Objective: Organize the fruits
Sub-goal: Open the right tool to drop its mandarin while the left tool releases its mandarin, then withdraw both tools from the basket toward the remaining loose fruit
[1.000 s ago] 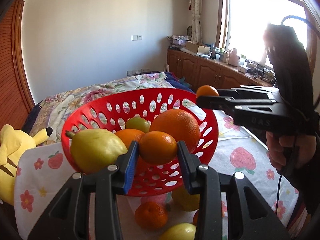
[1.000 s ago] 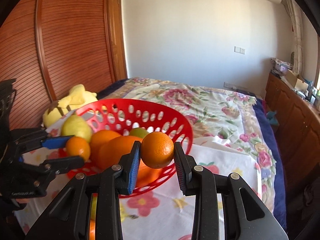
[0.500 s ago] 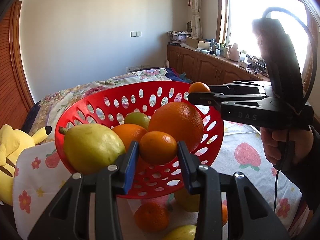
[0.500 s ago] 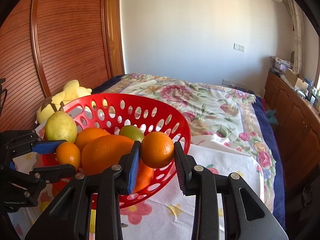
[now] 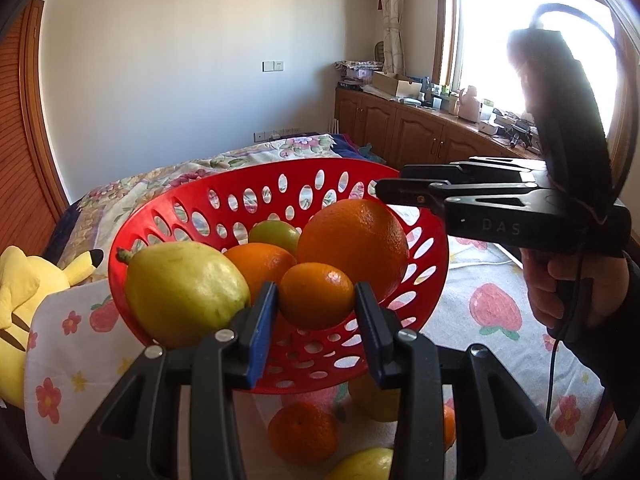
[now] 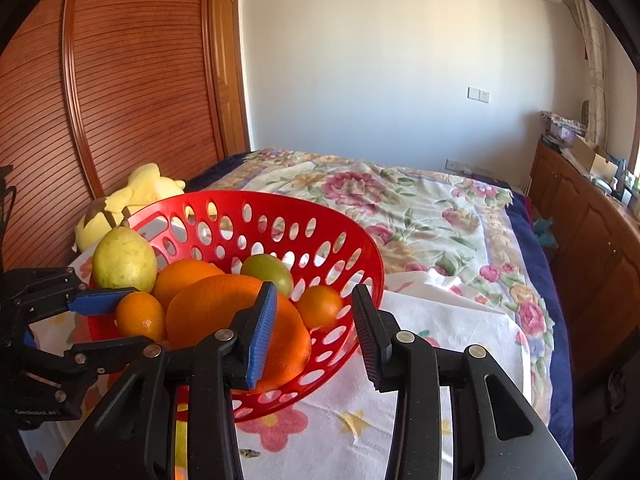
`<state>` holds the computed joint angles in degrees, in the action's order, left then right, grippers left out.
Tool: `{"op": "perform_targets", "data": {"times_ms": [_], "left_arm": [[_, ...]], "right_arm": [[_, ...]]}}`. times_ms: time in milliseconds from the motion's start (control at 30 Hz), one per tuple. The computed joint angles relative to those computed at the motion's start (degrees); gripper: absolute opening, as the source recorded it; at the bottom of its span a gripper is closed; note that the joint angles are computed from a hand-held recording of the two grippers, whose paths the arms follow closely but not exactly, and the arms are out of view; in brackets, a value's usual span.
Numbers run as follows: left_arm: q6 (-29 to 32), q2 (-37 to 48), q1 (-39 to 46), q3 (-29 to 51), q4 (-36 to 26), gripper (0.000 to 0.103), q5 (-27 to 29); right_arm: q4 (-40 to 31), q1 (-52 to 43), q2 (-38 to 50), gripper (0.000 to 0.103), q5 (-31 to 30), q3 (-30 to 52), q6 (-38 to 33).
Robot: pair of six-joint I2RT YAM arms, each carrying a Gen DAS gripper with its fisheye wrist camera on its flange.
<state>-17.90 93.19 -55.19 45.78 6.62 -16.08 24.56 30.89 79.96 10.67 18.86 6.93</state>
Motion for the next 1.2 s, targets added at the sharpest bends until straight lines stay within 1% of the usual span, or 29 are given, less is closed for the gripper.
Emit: {"op": "perform_targets", "data": {"times_ms": [200,367,567,633,767,900,1000,1100,1200], "left_arm": [[-0.75,-1.0,-0.63,-1.18,0.58,0.04,-0.51],[-1.32,-3.27,-1.72,-2.7,0.22,0.041,-1.29],[-2.8,-10.96,-3.6,-7.9,-0.42,0.047,-3.86],[-3.73,-14.3,-4.45,-10.35,-0.98,0.051,-5.43],[-6.32,-19.66,-5.75,-14.73,-2.54,0.054,-6.76],[-8.87,-21.67,-7.62,-18.39,-2.99,0.055,-7.88],[-11.29,-21.96,-9.02,-20.2,-2.95,0.055,-8.87],[-13.21,-21.04,-10.87,-21.76,-1.55,0.055,-10.27],[-14.88,-19.97,-12.28,-22.93,0.1,0.055,-10.42]], "right_arm": [[-0.74,0.85,-3.46,0.042,0.8,-2.22,1.19],[-3.54,2.96,-9.03,0.043,2.46,-4.47,2.92],[-8.38,8.12,-17.8,0.046,6.09,-7.96,7.76],[-10.38,11.04,-20.3,0.047,8.15,-8.99,9.84],[-13.33,16.91,-23.08,0.048,11.86,-10.85,15.05],[-13.82,23.03,-21.55,0.049,15.52,-11.73,20.35],[-12.36,27.48,-17.8,0.049,17.98,-12.16,24.53],[-10.28,31.58,-12.13,0.049,20.31,-11.92,28.13],[-7.91,33.97,-8.03,0.05,20.75,-12.02,30.63]]}}
